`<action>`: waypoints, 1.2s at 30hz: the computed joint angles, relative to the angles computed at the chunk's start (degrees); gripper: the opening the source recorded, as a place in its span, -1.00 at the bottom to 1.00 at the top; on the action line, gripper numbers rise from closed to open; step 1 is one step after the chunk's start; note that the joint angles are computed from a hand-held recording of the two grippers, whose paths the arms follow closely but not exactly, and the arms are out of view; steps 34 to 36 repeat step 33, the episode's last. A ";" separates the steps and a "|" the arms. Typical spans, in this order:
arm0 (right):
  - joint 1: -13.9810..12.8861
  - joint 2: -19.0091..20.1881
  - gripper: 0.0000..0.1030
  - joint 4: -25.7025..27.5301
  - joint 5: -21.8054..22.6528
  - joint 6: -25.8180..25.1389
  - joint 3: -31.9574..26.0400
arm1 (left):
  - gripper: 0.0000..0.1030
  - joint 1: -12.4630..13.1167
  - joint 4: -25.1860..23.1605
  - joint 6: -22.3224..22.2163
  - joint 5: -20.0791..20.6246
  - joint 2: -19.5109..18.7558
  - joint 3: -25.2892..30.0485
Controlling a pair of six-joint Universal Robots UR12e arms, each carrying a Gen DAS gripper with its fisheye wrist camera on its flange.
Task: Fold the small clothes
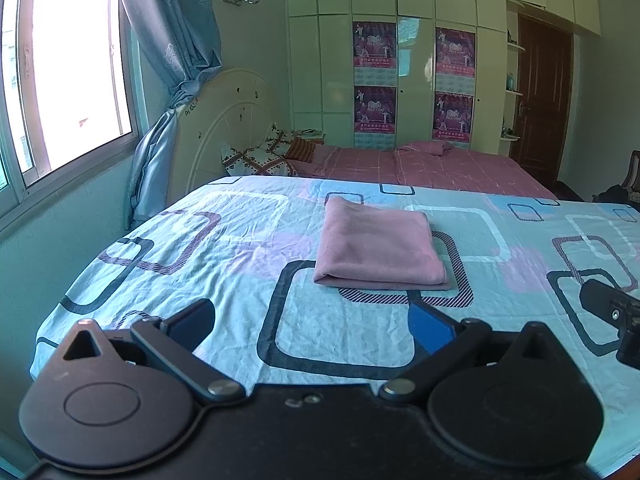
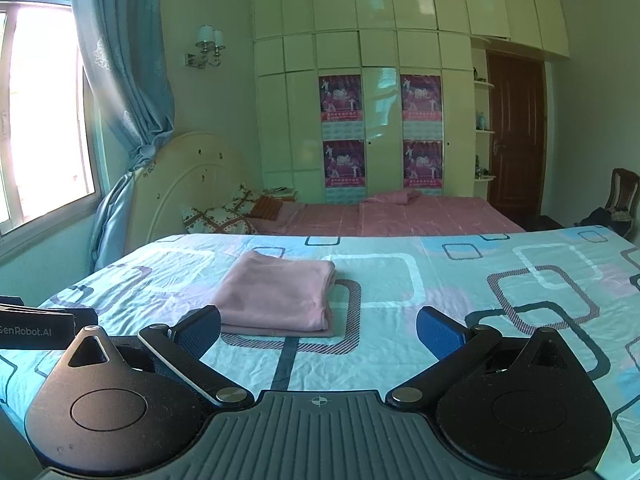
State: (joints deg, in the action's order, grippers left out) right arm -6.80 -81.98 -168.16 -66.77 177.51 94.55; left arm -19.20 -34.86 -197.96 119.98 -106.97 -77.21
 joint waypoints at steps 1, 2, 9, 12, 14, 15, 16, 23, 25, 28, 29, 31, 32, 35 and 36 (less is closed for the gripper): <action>-0.05 0.06 0.99 0.07 0.11 -0.07 -0.07 | 0.98 0.03 -0.10 -0.02 -0.17 -0.02 0.07; -0.03 0.08 0.99 0.05 0.06 -0.07 -0.08 | 0.98 0.06 -0.20 -0.09 -0.29 0.03 0.05; 0.04 0.28 0.99 0.43 -0.02 -0.08 -0.24 | 0.98 0.11 -0.77 -0.05 -0.55 -0.17 0.57; 0.05 0.36 0.99 0.62 -0.14 -0.08 -0.31 | 0.98 0.20 -0.83 0.05 -0.84 -0.35 0.78; 0.07 0.45 0.99 0.74 -0.18 -0.09 -0.40 | 0.98 0.28 -0.97 0.14 -1.06 -0.50 0.98; 0.10 0.50 0.99 0.84 -0.27 -0.15 -0.46 | 0.98 0.33 -1.07 0.22 -1.30 -0.67 1.15; 0.13 0.56 0.99 0.94 -0.35 -0.19 -0.51 | 0.98 0.38 -1.12 0.28 -1.45 -0.73 1.22; 0.40 1.19 0.99 1.65 -0.93 -0.05 -1.20 | 0.98 1.04 -1.71 0.25 -3.30 -1.28 1.75; 0.52 1.47 0.99 1.91 -1.14 0.09 -1.53 | 0.98 1.39 -1.26 0.68 -4.48 -1.51 1.82; 0.68 1.83 0.99 2.46 -1.56 0.09 -1.84 | 0.92 1.58 0.30 1.78 -5.03 -2.05 1.83; 0.75 2.02 0.99 2.76 -1.72 0.08 -2.02 | 0.91 1.58 0.44 2.08 -4.76 -2.39 2.11; 0.88 2.39 0.99 3.31 -2.20 0.15 -2.38 | 0.91 1.57 0.32 2.34 -3.92 -3.09 2.84; 0.92 2.58 0.99 3.56 -2.41 0.26 -2.55 | 0.94 1.68 0.23 2.52 -4.03 -3.38 3.17; 0.95 2.84 0.99 3.85 -2.68 0.41 -2.81 | 0.98 1.82 -0.01 2.74 -4.33 -3.72 3.50; 0.95 2.84 0.99 3.85 -2.68 0.41 -2.81 | 0.98 1.82 -0.01 2.74 -4.33 -3.72 3.50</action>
